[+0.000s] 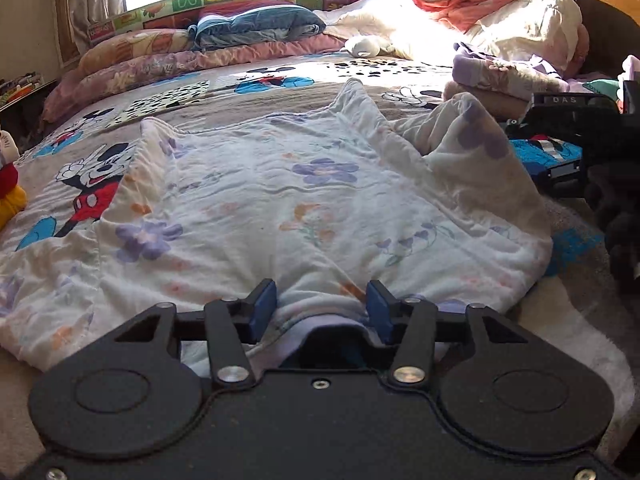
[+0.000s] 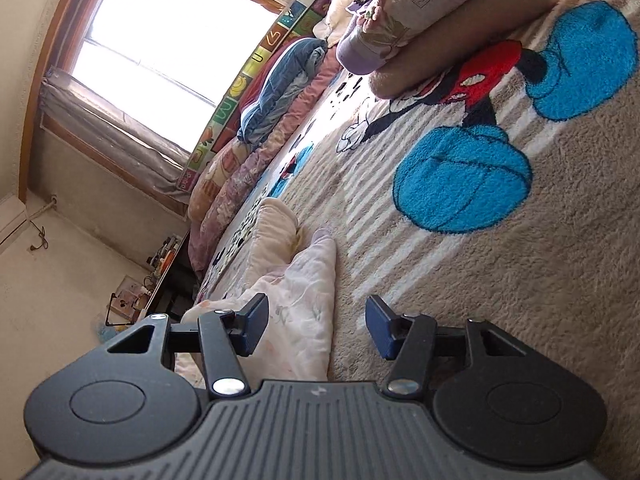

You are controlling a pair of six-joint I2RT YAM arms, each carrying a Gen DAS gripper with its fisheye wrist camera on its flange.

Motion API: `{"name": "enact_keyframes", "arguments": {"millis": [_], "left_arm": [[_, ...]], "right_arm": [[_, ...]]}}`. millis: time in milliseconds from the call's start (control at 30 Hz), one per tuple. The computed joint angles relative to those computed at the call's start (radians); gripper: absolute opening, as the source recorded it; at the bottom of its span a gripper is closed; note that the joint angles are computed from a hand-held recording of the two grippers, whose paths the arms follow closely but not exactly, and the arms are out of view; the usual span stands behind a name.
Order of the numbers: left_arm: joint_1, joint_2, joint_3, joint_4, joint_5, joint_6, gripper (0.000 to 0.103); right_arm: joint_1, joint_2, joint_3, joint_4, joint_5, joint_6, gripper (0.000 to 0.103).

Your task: Fold clothes

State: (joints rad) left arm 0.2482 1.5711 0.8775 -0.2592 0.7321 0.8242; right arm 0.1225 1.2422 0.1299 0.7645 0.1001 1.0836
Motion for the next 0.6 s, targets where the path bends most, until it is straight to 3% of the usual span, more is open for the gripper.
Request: {"name": "enact_keyframes", "arguments": {"millis": [133,267,400,500,600], "left_arm": [[0.009,0.041,0.043,-0.037,0.006,-0.021,0.050],[0.013,0.053,0.066,-0.067,0.018,-0.033,0.052],[0.018,0.062,0.078,-0.087,0.033,-0.033,0.055],[0.020,0.058,0.075,-0.087,0.034,-0.026,0.055],[0.023,0.059,0.077,-0.092,0.037,-0.029,0.056]], "right_arm": [[-0.103,0.161,0.172,-0.079,-0.167,-0.125,0.051],[-0.156,0.272,0.281,-0.106,-0.266,-0.178,0.051],[-0.184,0.333,0.357,-0.147,-0.331,-0.206,0.032],[-0.157,0.327,0.372,-0.182,-0.307,-0.252,0.013],[-0.130,0.249,0.324,-0.167,-0.241,-0.262,0.009]]}}
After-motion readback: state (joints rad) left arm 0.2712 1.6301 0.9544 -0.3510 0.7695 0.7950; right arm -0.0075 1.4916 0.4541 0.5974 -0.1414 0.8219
